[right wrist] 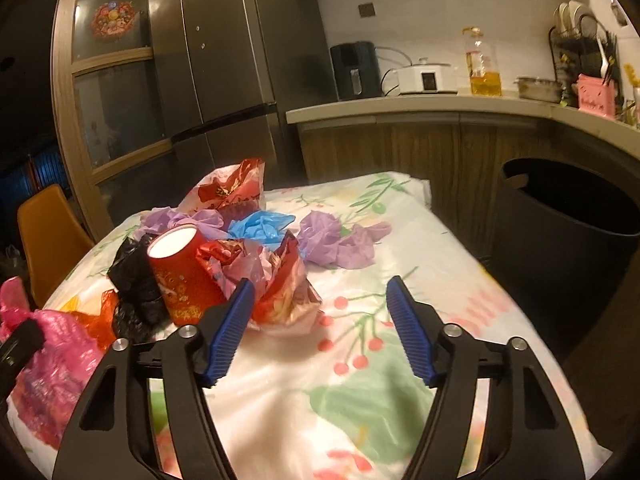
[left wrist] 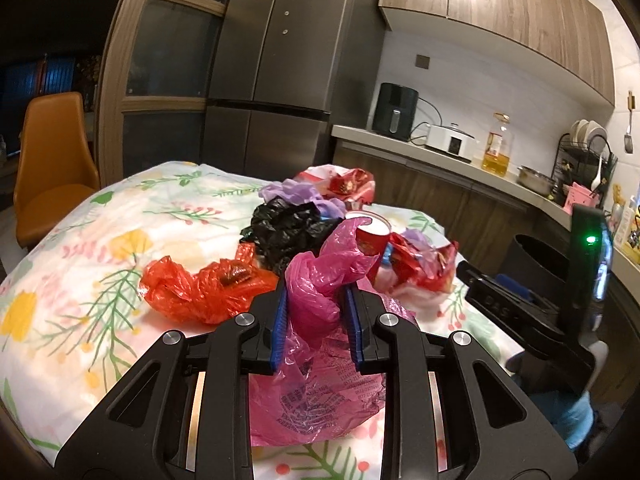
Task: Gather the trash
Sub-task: 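Lift the pink bag with the left tool while the right tool grasps the red wrapper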
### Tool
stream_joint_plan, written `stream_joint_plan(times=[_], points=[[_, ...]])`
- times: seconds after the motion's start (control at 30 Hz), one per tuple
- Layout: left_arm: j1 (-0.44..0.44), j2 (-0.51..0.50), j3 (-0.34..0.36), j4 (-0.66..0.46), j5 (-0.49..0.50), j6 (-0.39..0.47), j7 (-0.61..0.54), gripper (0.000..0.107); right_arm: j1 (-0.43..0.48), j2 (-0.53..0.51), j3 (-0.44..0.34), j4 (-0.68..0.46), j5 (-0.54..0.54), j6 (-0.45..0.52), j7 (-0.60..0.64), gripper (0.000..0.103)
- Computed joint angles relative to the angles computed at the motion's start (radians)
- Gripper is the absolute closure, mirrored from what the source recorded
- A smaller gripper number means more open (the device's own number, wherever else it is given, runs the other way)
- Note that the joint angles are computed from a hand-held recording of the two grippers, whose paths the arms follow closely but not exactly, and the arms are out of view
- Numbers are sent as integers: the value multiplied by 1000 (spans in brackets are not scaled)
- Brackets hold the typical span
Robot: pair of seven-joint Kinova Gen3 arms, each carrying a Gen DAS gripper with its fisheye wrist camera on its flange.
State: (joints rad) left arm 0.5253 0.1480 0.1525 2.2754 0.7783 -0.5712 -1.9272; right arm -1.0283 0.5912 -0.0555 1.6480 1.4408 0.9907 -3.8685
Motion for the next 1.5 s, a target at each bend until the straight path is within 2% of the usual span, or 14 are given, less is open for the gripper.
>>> stream_joint_plan(times=[0.17,0.23,0.3,0.47,0.57,0.6,0.63,0.77,1.17,1.5], points=[[-5,11,-11,-28,23,22,-24,84,48,10,4,-14,19,-98,2,48],[-1,16,-14,-37,39,25,-41,84,58,18,9,-22,23,-123,11,56],[-5,19,-17,-46,40,40,-44,84,64,17,13,-12,43,-154,-9,60],[-3,27,-22,-61,38,60,-45,84,72,15,8,6,93,-180,-26,70],[3,32,-24,-67,42,63,-51,84,96,-3,-8,47,161,-224,-96,77],[5,32,-25,-67,42,62,-51,84,102,-3,-17,51,174,-224,-101,79],[7,32,-25,-67,45,63,-53,84,107,-3,-25,50,178,-222,-95,84],[12,30,-27,-67,54,63,-60,83,122,-11,-51,63,209,-223,-106,90],[38,20,-10,-79,117,40,-127,84,63,-83,-102,157,209,-6,-165,92],[93,51,13,-193,162,58,-256,84,21,-169,-138,253,150,190,-186,92]])
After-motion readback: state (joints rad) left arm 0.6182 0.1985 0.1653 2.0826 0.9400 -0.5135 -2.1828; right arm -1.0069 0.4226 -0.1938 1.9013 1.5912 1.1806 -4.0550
